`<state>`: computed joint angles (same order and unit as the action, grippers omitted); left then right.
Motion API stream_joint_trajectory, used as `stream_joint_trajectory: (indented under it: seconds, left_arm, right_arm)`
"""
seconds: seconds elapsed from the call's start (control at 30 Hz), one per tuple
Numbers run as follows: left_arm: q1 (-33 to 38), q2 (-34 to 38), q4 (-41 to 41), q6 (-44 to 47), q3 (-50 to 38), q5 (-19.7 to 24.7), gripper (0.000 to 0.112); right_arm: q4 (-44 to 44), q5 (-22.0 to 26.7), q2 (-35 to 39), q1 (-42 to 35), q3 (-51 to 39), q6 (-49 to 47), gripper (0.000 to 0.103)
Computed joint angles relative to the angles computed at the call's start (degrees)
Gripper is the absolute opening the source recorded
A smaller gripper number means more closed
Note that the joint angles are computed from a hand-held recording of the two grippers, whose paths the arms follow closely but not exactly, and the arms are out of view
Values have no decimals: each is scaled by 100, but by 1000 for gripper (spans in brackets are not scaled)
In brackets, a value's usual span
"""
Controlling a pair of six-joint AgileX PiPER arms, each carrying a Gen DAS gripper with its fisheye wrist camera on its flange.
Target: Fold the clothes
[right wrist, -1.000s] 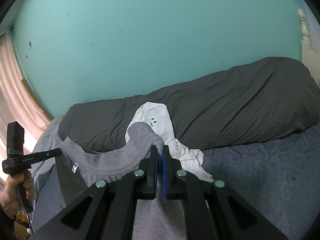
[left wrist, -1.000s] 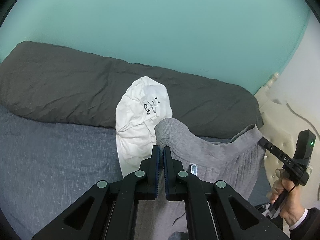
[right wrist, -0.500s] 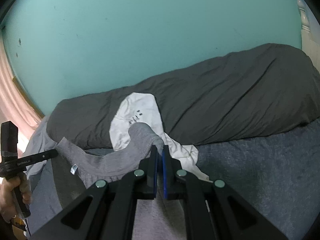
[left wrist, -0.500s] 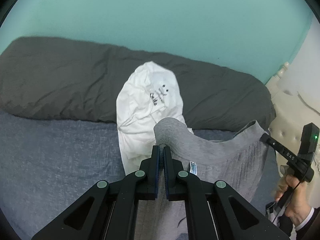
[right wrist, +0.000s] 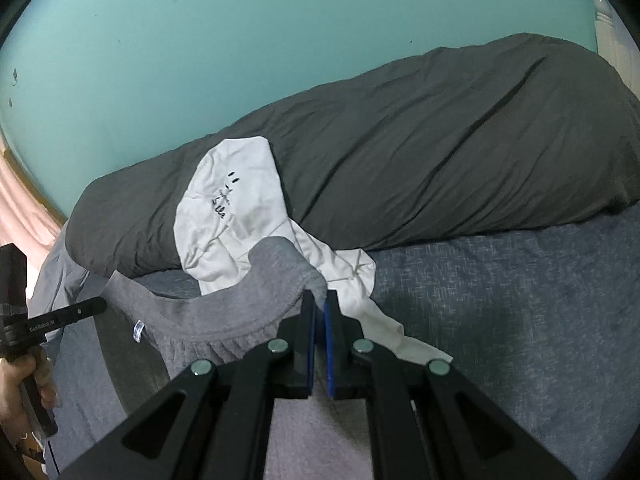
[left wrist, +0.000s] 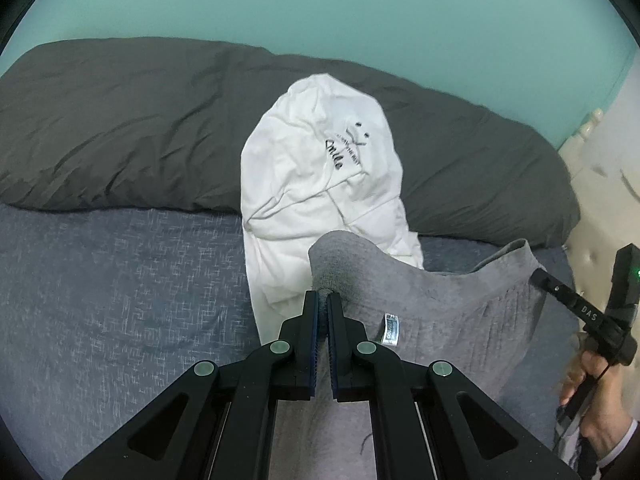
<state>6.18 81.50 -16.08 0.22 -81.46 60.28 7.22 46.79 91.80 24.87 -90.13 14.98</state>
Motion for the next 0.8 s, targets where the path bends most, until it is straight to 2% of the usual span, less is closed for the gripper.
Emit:
stream_joint_trajectory:
  seconds: [0.33, 0.63, 0.8]
  left_arm:
    - [-196, 332, 107, -12, 274, -445, 5]
    - [-108, 570, -36, -12, 340, -385, 7]
    - [-66, 548, 50, -59, 390, -381, 27]
  right_arm:
    - [-28, -272, 286, -52, 268, -30, 4]
    - [-84, -423, 426, -52, 452, 15, 4]
    - [-278, -351, 523, -28, 523, 369, 6]
